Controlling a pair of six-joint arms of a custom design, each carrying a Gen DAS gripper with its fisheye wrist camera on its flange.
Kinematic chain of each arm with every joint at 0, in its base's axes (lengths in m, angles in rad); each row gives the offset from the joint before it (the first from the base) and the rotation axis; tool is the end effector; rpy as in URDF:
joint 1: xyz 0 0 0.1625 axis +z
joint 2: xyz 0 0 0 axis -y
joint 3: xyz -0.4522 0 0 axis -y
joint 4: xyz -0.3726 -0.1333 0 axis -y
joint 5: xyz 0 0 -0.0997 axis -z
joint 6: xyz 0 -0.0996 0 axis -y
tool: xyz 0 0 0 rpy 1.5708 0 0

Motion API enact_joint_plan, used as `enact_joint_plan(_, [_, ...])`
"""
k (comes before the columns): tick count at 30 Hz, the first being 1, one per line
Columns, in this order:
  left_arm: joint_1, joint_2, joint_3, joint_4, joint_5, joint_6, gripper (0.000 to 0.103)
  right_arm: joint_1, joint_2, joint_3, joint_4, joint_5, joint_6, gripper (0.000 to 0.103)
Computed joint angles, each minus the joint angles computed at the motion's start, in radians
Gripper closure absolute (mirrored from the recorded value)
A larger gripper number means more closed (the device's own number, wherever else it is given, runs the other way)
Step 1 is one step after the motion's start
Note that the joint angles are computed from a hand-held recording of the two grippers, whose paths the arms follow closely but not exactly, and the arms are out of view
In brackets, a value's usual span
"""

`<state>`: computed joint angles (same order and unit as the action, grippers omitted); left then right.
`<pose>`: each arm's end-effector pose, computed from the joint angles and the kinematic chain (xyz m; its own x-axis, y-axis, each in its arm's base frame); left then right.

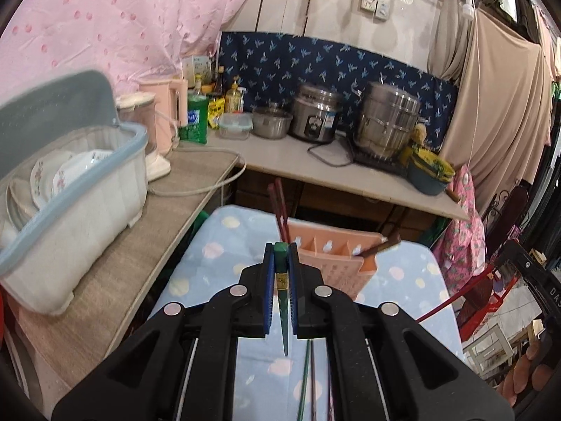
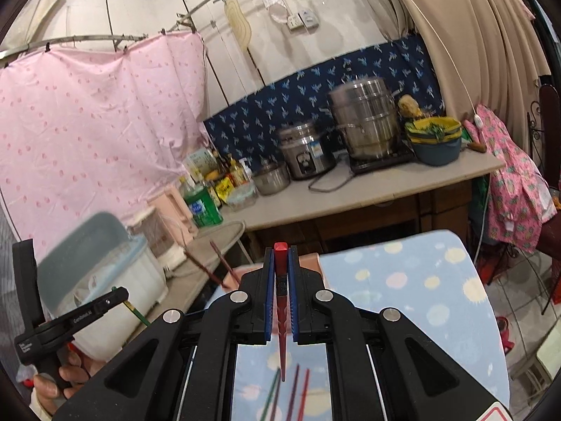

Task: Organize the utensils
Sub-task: 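Lift both held chopsticks and carry them over the pink holder, then open both tools to drop the chopsticks into the pink holder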

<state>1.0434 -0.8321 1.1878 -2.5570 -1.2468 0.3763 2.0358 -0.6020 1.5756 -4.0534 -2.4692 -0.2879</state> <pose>-0.2550 -0.7657 0.3496 -0.7003 0.5494 -0.4558 0.7138 0.5334 -0.4538 0.3411 -0.5564 0.2061 -0.8617 0.3857 0.3297 -0.2841 0.1718 -0.9433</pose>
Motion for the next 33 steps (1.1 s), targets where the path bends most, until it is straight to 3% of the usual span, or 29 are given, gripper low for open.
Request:
enact_joint_plan(10, [-0.042,0.169,-0.296,-0.012,-0.050,0.002,0.096,-0.048,0.018,-0.248,0.090,0.125,-0.068,0.096])
enact_joint_plan(16, [-0.038,0.294,-0.463,0.022,-0.034,0.011,0.096,-0.096,0.045,-0.337,0.184,0.157,-0.045,0.096])
enact_joint_plan(22, [-0.021,0.357,-0.515,0.063,-0.010,0.013,0.096,-0.135,0.082,-0.392,0.280,0.144,-0.019,0.096])
enact_joint_plan(33, [0.006,0.415,-0.571,0.153,0.034,0.004,0.095,-0.177,0.106,-0.403,0.354,0.134,0.045,0.095])
